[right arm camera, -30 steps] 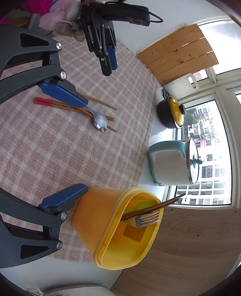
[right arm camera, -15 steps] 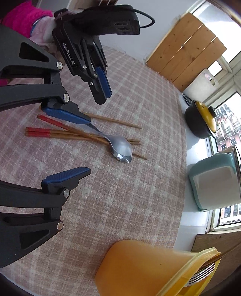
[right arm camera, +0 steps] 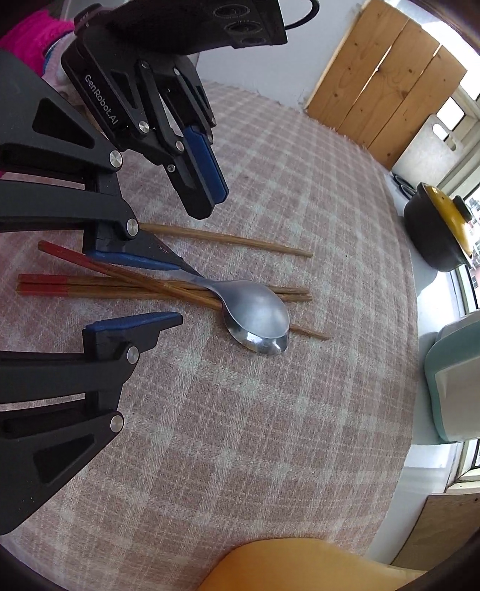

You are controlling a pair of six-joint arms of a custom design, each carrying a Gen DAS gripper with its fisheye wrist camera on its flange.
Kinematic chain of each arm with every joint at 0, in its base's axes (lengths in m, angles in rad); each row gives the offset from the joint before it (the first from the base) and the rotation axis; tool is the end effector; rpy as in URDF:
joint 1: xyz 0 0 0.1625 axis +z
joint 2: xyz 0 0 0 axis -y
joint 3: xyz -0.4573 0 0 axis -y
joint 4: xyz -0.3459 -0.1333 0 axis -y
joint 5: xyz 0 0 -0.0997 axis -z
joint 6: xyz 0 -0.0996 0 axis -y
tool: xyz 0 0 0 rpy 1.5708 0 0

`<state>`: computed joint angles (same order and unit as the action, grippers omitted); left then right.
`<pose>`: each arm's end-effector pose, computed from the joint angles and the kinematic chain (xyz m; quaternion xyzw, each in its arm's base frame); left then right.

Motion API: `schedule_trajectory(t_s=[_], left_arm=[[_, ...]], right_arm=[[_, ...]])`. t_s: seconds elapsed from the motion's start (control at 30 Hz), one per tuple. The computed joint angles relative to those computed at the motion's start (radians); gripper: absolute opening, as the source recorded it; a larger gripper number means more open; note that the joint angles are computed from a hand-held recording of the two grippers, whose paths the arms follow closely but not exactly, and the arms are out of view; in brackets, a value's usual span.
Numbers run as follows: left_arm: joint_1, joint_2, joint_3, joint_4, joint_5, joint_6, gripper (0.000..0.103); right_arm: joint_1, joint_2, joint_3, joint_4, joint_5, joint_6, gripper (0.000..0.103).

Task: Organize utensils
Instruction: 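Grasp a wooden chopstick with the left tool while the right tool grasps another chopstick, then lift the chopstick with the left tool while the right tool lifts its chopstick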

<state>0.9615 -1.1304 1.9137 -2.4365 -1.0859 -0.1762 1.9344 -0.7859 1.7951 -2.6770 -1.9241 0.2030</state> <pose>-0.1655 -0.5511 0.2525 0.1987 0.9494 -0.1288 0.2063 0.3113 -0.5403 0.1099 0.0704 -0.9808 0.0949 0.1552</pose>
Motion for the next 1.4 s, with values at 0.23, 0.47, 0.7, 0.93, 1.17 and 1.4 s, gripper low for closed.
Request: schedule_trajectory(t_s=[0.23,0.47,0.7,0.93,1.17,1.4], left_arm=[[0.009,0.005,-0.002,-0.002,-0.010,0.000,0.020],[0.003,0.030,-0.013,0.005,0.012,0.001,0.020],[0.002,0.058,-0.027,0.034,0.067,0.001,0.020],[0.003,0.066,-0.025,0.031,0.101,0.022,0.012],[-0.007,0.087,-0.039,0.043,0.134,0.035,0.012],[0.020,0.070,-0.042,0.023,0.076,0.002,0.005]], right_arm=[[0.000,0.029,-0.033,0.046,-0.034,0.004,0.009],[-0.002,0.010,-0.026,0.067,-0.061,-0.009,0.006],[-0.013,-0.032,0.009,0.077,-0.080,-0.031,0.005],[0.011,-0.023,-0.015,0.120,-0.147,-0.058,0.006],[0.025,0.027,-0.090,0.185,-0.197,-0.074,0.007],[0.018,0.016,-0.086,0.201,-0.205,-0.068,0.005]])
